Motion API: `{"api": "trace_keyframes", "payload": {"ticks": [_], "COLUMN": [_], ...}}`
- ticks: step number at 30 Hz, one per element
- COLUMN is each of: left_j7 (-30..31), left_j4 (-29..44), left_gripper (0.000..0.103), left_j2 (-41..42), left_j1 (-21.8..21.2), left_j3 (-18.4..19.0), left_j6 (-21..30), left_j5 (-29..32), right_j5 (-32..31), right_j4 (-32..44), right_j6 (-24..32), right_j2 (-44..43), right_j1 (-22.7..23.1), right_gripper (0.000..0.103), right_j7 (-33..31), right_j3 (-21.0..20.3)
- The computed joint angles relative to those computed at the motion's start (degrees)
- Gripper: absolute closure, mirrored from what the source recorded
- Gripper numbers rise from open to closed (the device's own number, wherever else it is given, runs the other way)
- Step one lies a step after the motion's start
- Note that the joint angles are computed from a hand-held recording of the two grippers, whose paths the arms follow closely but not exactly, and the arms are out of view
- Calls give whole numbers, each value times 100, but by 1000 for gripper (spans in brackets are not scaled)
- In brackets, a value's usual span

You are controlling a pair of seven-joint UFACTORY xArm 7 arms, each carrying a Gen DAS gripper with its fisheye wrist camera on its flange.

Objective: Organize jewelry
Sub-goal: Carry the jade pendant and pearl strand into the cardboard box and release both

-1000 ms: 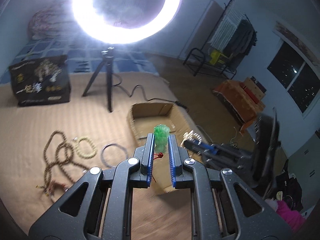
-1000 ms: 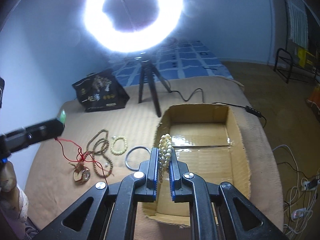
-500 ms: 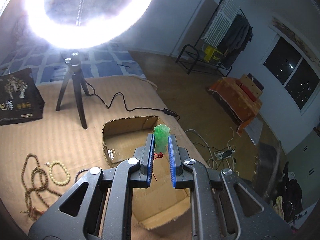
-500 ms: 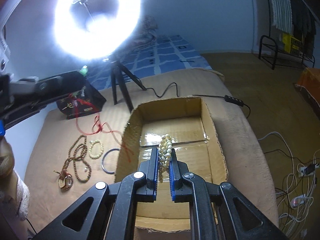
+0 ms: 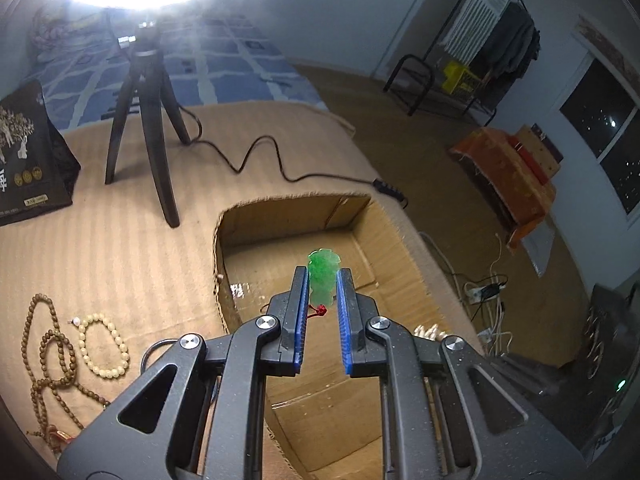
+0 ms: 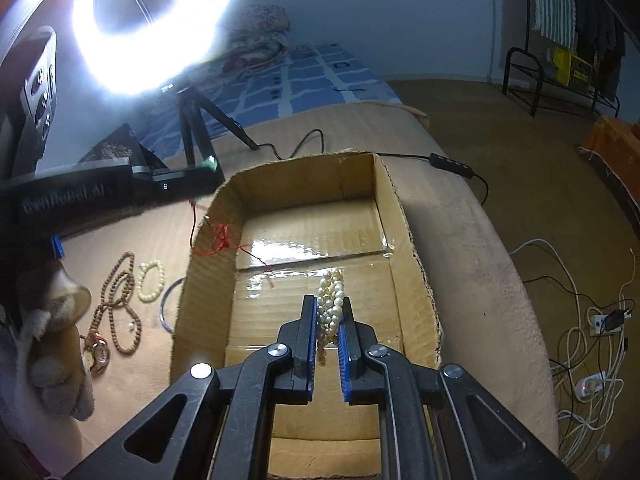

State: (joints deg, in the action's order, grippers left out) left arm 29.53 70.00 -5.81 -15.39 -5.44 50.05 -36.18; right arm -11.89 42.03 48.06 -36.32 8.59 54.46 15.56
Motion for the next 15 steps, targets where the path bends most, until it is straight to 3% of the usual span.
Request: {"api": "trace_keyframes", "payload": {"ticks": [12, 14, 15], "left_j7": [-38, -41, -59], "left_j4": [-278, -285, -274], "left_gripper": [91, 91, 91], "left_j2": [-33, -60, -66], "left_j1": [32, 44, 51], "left_j3": [15, 30, 37], "left_j6": [-121, -102, -70], "left_j5": [179, 192, 203], "right_j5": [-17, -40, -61], "right_j4": [35, 69, 86], "right_j6": [10, 28, 35], "right_j2": [150, 172, 176], "right_j1": [17, 16, 11], "right_gripper": [95, 91, 79], "right_j7": [8, 18, 32], "right_j3": [-10, 3, 16]}}
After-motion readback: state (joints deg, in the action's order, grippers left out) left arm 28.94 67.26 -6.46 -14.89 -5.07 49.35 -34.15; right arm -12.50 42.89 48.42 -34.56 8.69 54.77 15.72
